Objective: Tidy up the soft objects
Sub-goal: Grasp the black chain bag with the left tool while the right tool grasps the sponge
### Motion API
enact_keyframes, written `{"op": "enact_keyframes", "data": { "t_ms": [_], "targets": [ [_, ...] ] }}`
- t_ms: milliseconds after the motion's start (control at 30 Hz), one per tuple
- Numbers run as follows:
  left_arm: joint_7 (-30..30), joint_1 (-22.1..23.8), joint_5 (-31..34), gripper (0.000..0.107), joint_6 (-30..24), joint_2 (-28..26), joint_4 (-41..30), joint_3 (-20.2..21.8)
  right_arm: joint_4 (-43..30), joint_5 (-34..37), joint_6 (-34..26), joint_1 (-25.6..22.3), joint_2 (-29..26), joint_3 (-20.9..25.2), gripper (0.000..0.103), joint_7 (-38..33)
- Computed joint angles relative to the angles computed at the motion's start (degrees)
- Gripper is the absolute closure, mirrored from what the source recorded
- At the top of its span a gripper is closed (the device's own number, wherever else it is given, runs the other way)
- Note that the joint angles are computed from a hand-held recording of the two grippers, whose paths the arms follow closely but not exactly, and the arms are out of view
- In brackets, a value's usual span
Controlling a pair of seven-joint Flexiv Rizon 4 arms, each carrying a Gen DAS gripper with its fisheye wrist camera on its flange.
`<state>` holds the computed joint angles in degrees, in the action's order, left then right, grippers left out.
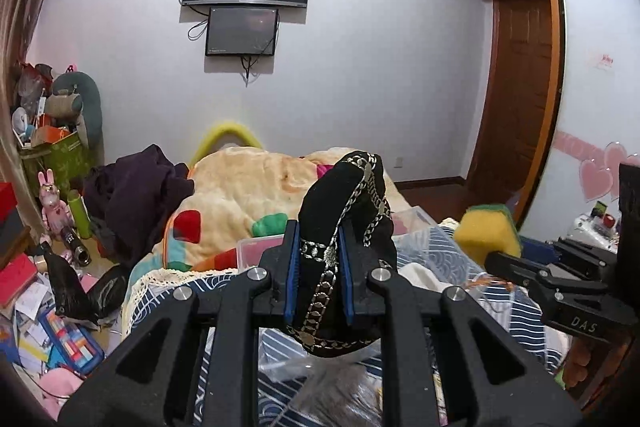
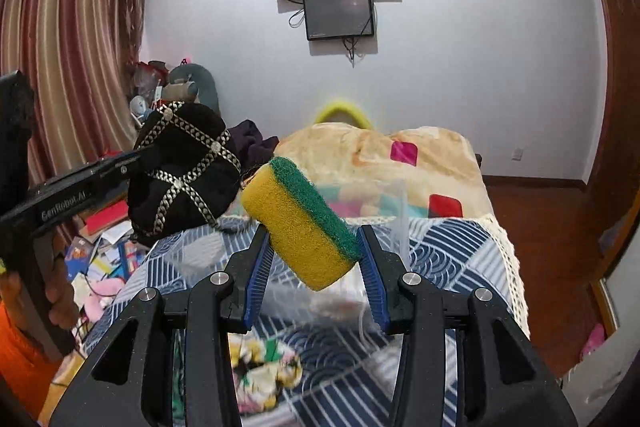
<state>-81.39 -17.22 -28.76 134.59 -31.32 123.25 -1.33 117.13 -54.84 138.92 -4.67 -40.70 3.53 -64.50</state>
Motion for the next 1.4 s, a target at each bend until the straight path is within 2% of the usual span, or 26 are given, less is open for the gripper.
{"op": "enact_keyframes", "data": {
  "t_ms": [100,233,333,433,667,733,800,833,900,1000,1167,1200,1267,1400],
  "targets": [
    [0.8,0.3,-0.7,0.089,-1.8,-1.6,-2.0,0.1,-2.4,-1.1,-2.4,0.6,-0.9,0.2,0.064,2.1],
    [0.4,2.0,0.2,0.089,-5.8,-3.8,-4.7,-0.2,-6.2,-5.9,-6.3,0.3,-2.7,0.5,0.064,7.0],
    [-0.6,3.4,1.5,0.089,-9.2,-5.1,-6.5,-0.4,-7.3,-6.6,-8.8,1.1,-3.3,0.2,0.064,7.3],
    [-0.6,2.7,1.0,0.089,-11.4,-6.4,-8.1,0.8,-8.2,-7.7,-11.6,1.4,-3.9,0.3,0.064,7.5],
    [0.2,-0.7,-2.9,0.089,-17.9,-8.6,-11.0,5.0,-11.8,-16.8,-16.2,-0.8,-5.5,1.6,0.062,14.3],
    [0.1,-1.9,-4.0,0.087,-18.2,-8.7,-10.8,6.4,-11.5,-16.0,-16.4,0.0,-5.2,0.8,0.061,13.9],
    [-0.4,-1.4,-3.5,0.082,-18.2,-8.2,-10.3,6.0,-11.6,-16.5,-16.8,-0.1,-5.1,1.0,0.061,14.3],
    [-0.9,-0.9,-2.9,0.079,-17.9,-7.9,-9.8,5.6,-12.7,-19.7,-16.9,-1.2,-5.6,1.5,0.060,16.9],
    [-1.7,-0.2,-1.8,0.068,-17.1,-7.1,-8.8,5.0,-13.5,-22.1,-16.5,-0.8,-5.7,0.3,0.056,19.2],
    [-2.0,-0.8,-1.1,0.058,-15.1,-5.9,-7.1,5.2,-11.6,-19.0,-15.7,0.9,-4.6,-1.5,0.052,16.2],
    [1.5,-4.7,-3.6,0.039,-12.1,-3.7,-4.4,6.9,-8.0,-15.0,-13.2,0.5,-2.8,-1.4,0.051,11.2],
    [2.3,-5.1,-4.0,0.035,-11.4,-3.1,-3.7,6.8,-7.4,-14.2,-12.8,0.3,-2.5,-1.2,0.049,10.3],
    [3.4,-5.5,-4.2,0.027,-10.0,-2.1,-2.1,6.1,-5.1,-11.1,-10.6,0.0,-1.6,-0.9,0.037,7.0],
    [3.9,-5.3,-4.4,0.014,-7.2,-0.2,1.2,4.1,-2.4,-9.9,-7.6,-1.4,-0.6,-0.2,0.033,4.6]
  ]
}}
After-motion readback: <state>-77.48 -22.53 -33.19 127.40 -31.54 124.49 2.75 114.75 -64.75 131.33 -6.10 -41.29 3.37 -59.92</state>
